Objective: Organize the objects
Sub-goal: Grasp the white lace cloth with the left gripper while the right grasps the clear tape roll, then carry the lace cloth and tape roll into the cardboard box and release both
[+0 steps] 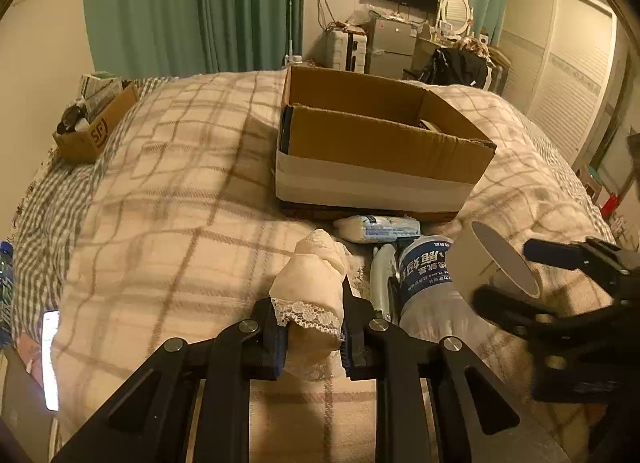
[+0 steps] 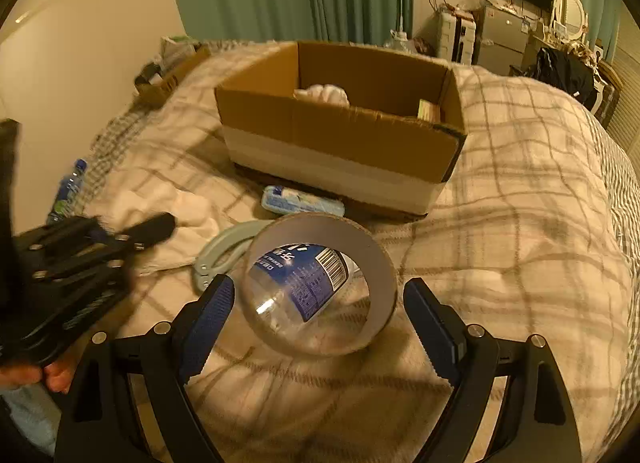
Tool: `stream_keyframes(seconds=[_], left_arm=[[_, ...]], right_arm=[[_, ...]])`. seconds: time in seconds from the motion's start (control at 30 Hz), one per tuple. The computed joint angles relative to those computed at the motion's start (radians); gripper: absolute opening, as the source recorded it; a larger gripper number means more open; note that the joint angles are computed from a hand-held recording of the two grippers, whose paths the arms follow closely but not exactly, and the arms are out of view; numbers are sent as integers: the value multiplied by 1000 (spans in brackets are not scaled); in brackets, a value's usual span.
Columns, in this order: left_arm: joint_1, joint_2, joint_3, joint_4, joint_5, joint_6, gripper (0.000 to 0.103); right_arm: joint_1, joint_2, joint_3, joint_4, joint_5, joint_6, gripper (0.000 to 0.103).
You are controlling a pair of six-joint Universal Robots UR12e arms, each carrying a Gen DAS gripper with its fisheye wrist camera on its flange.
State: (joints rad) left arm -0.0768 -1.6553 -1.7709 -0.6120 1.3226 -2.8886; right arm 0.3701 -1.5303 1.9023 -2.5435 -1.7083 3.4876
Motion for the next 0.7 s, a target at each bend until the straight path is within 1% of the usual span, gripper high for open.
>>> stream_keyframes(seconds=[0.1,0.23,0.37,0.53,0.7], left_arm=[[4,1,3,-6,2,-4,20],[14,-3,10,-16,-18,-2,20],[20,-7,13,-30,-29,-20,20],[21,-3,15,-34,-33,-14,20],[21,-3,22,-37,-29,-20,20]], right_arm=[[-3,12,-10,16,2,12,86],[-4,21,-21,29,-8,21,87],[0,25,-21,21,-18,19,87],[6,24,-23,23,-32,14,86],[25,17,-22,-2,-78,-12,85]])
